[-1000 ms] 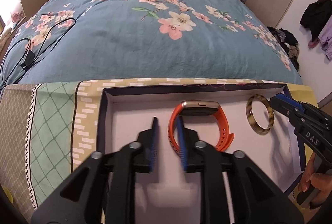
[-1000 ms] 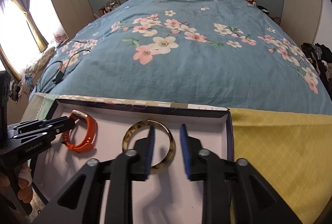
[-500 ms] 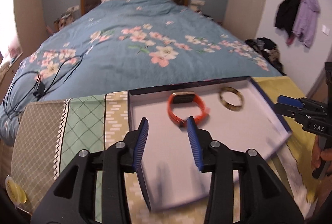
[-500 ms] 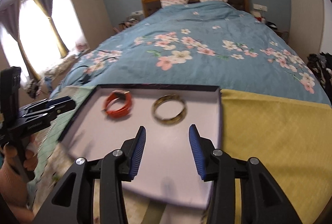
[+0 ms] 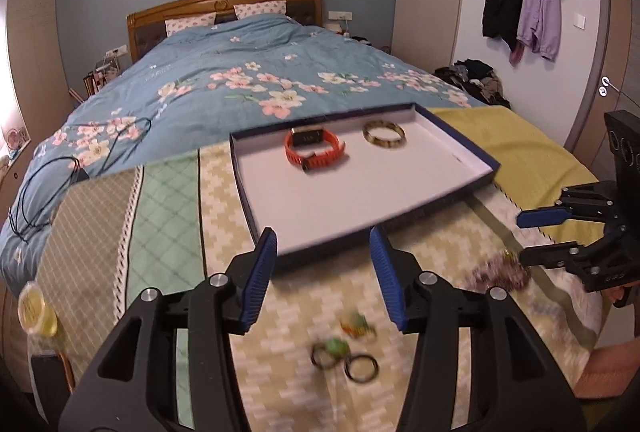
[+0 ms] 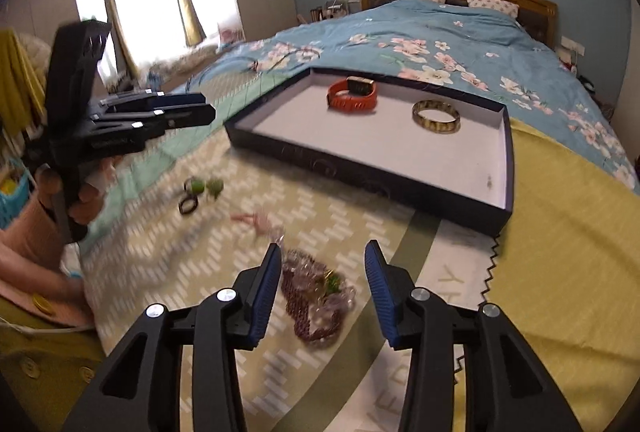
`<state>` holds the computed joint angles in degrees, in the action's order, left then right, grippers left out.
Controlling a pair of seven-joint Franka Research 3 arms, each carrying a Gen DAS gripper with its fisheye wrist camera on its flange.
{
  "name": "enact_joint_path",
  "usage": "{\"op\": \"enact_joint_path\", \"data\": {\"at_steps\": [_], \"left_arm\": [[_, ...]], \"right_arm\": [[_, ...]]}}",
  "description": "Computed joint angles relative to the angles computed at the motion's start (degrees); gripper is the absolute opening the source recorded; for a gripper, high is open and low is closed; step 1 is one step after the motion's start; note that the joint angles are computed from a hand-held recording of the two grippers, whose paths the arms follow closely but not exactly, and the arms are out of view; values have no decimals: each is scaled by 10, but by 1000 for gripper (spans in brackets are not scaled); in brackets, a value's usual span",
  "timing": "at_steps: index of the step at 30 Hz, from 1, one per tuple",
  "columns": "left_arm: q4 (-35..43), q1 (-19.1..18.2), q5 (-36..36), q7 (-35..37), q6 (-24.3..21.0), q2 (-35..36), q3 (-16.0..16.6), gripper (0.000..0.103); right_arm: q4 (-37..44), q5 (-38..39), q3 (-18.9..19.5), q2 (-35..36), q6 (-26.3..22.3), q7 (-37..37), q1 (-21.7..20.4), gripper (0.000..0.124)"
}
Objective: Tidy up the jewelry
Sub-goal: 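Grasp the clear crystal bead bracelet with the right gripper and lift it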
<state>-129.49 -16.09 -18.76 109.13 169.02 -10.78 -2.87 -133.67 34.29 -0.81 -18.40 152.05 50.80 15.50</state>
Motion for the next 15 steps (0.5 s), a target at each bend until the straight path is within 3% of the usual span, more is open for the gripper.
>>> {"op": "enact_joint_path", "data": {"at_steps": [8, 11, 15], "left_arm": [[-54, -30, -2, 3, 11, -41, 18, 49], [-65, -49, -16, 24, 5, -52, 35, 49], [-79, -76, -46, 60, -5, -66, 56, 49]], "right_arm": [[15, -82, 37, 39, 20, 31, -3, 40], [13, -114, 41, 41, 32, 43, -3, 20], [7, -110, 29, 32, 38, 38, 5, 17]]}}
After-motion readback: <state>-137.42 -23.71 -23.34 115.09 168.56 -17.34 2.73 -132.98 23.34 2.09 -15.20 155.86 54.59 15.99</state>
